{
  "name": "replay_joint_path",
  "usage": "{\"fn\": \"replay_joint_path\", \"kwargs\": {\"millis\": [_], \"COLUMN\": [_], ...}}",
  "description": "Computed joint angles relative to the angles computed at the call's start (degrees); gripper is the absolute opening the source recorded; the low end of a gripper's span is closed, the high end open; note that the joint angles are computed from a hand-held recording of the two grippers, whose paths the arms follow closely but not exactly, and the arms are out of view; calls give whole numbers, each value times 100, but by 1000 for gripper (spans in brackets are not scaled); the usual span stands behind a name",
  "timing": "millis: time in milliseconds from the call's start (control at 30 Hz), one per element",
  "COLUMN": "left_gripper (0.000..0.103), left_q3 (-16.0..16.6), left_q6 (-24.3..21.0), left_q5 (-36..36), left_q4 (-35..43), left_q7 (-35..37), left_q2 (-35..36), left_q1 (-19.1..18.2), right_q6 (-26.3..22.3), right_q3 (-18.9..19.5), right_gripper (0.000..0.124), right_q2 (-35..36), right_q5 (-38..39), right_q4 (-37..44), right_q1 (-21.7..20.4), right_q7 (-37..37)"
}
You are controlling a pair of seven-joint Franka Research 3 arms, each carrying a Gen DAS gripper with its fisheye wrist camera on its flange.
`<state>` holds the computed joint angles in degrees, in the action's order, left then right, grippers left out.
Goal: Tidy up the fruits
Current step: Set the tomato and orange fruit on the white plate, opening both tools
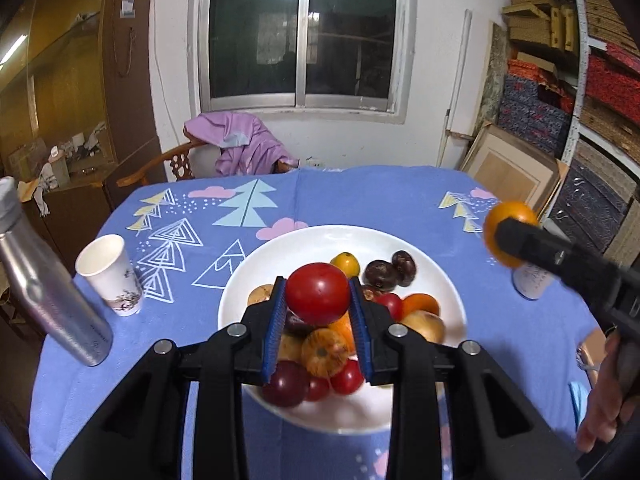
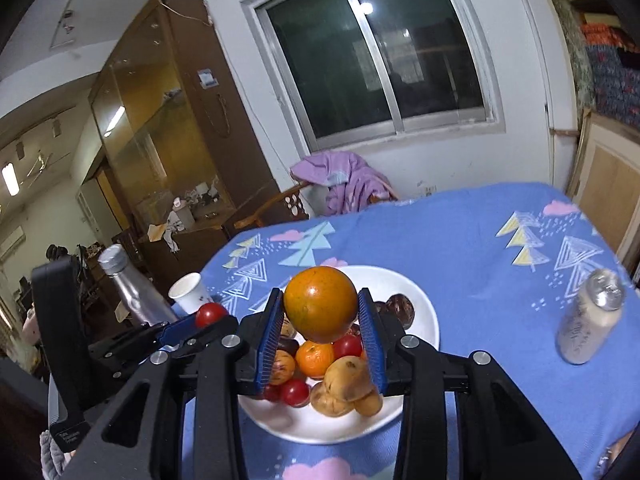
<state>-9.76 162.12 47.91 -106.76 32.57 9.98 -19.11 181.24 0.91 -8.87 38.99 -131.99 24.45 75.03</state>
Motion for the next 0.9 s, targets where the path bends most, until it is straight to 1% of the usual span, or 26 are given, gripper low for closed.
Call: {"fn": "replay_joint_path", "kwargs": {"millis": [67, 133, 233, 300, 367, 500, 533, 567, 600, 633, 667, 733, 800, 867, 900], "left_gripper": [30, 30, 30, 30, 30, 30, 32, 42, 49, 62, 67, 68, 71, 84, 87], "left_q3": [-18, -11, -16, 15, -34, -32, -29, 46, 173, 310, 401, 443, 467, 617, 722], "left_q6": [-138, -239, -390, -423, -416, -483, -495, -473, -459, -418, -363, -303, -243, -161, -101], "left_q5": [-235, -532, -1035, -1272, -1588, -1963, -2042, -2029, -1937, -1799, -1681, -1546, -1422, -1102, -852], "left_q4": [363, 668, 1078, 1288, 1466, 1612, 1630, 1622, 1629, 1590, 1544, 1448, 1346, 1184, 1072], "left_q7": [241, 513, 949, 1153, 1437, 1836, 1900, 1855, 1715, 1520, 1363, 1228, 1115, 757, 488], "left_q2": [358, 677, 1085, 1299, 1504, 1698, 1727, 1728, 1723, 1685, 1647, 1559, 1455, 1292, 1182], "left_q1": [35, 62, 96, 86, 132, 100, 100, 47, -53, -159, -221, -245, -254, -361, -438], "right_q6": [-106, -236, -354, -395, -436, -540, -537, -529, -500, -480, -446, -380, -366, -338, -345], "right_q3": [-16, 60, 228, 258, 256, 243, 276, 301, 326, 435, 497, 585, 669, 655, 635], "right_gripper": [38, 38, 38, 38, 38, 38, 38, 39, 39, 48, 58, 58, 58, 60, 61], "right_q2": [329, 656, 957, 1086, 1163, 1322, 1338, 1342, 1334, 1322, 1318, 1241, 1124, 988, 928], "right_q5": [28, 7, -897, -1334, -1731, -2178, -2129, -2083, -2012, -1682, -1447, -1009, -399, 18, 192], "right_q4": [223, 450, 558, 621, 664, 760, 763, 758, 741, 738, 742, 687, 648, 584, 568], "right_q1": [-12, -135, -418, -501, -538, -582, -619, -644, -669, -754, -800, -851, -880, -825, -781], "right_q7": [-15, -3, 716, 1080, 1397, 1774, 1735, 1719, 1707, 1470, 1307, 1014, 556, 252, 99]}}
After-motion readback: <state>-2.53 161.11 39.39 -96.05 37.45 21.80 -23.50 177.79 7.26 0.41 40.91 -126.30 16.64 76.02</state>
